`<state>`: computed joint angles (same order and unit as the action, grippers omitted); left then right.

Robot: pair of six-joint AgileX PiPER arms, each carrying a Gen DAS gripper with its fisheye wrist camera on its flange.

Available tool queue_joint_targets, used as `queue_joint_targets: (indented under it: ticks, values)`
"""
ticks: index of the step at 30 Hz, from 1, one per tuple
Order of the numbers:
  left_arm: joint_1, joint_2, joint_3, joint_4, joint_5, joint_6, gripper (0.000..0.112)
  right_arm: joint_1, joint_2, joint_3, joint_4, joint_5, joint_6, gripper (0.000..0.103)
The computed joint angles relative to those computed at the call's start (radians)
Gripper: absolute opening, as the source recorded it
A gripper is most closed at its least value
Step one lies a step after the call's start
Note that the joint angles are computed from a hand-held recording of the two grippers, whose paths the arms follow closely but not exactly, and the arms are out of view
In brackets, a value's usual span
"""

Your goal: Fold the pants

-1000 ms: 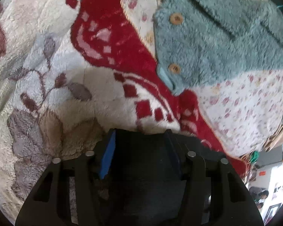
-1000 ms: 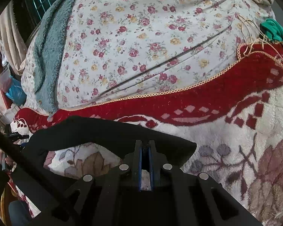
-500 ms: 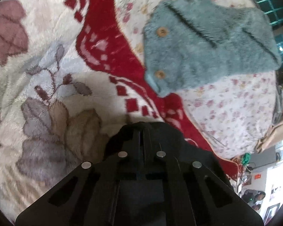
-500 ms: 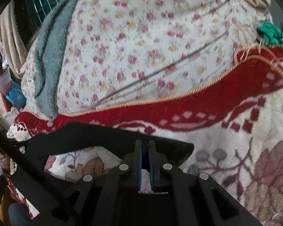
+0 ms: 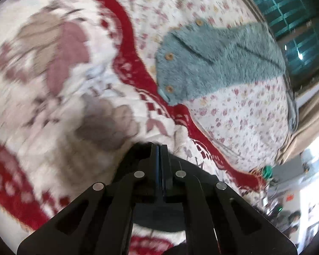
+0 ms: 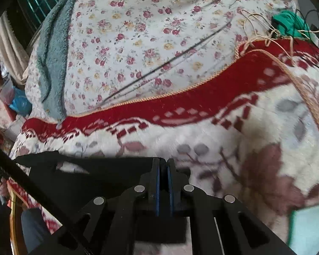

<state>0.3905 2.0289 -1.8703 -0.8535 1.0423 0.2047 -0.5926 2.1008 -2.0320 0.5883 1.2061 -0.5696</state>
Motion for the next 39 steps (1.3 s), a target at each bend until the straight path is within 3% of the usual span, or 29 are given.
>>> queue_joint_targets:
  ticks: [5, 9, 17, 20, 23, 26, 28, 32, 39]
  values:
    - [0.091, -0.099, 0.301, -0.142, -0.043, 0.169, 0.0, -0.038, -0.043, 0.124, -0.001, -0.003, -0.072, 0.005]
    - [0.094, -0.15, 0.393, -0.212, -0.037, 0.274, 0.0, -0.035, -0.045, 0.172, -0.034, -0.019, -0.068, 0.005]
    - [-0.026, -0.148, 0.212, -0.134, -0.062, 0.124, 0.001, 0.01, -0.112, 0.275, -0.136, -0.095, -0.092, 0.005]
    - [-0.112, -0.06, 0.061, -0.03, -0.069, -0.021, 0.002, 0.016, -0.126, 0.301, -0.16, -0.107, -0.11, 0.006]
    - [-0.185, 0.072, -0.094, 0.079, 0.019, -0.14, 0.002, 0.017, -0.121, 0.304, -0.178, -0.091, -0.113, 0.005]
    - [-0.246, 0.132, -0.14, 0.175, 0.092, -0.15, 0.002, 0.029, -0.13, 0.326, -0.216, -0.093, -0.118, 0.005]
    - [-0.287, 0.109, -0.078, 0.323, 0.082, -0.142, 0.003, 0.022, -0.129, 0.325, -0.217, -0.08, -0.113, 0.007]
    - [-0.24, 0.04, 0.045, 0.338, 0.084, -0.078, 0.003, 0.017, -0.139, 0.322, -0.25, -0.045, -0.092, 0.017]
    - [-0.348, -0.003, -0.013, 0.675, 0.057, -0.292, 0.002, 0.064, -0.203, 0.326, -0.377, -0.02, -0.05, 0.03]
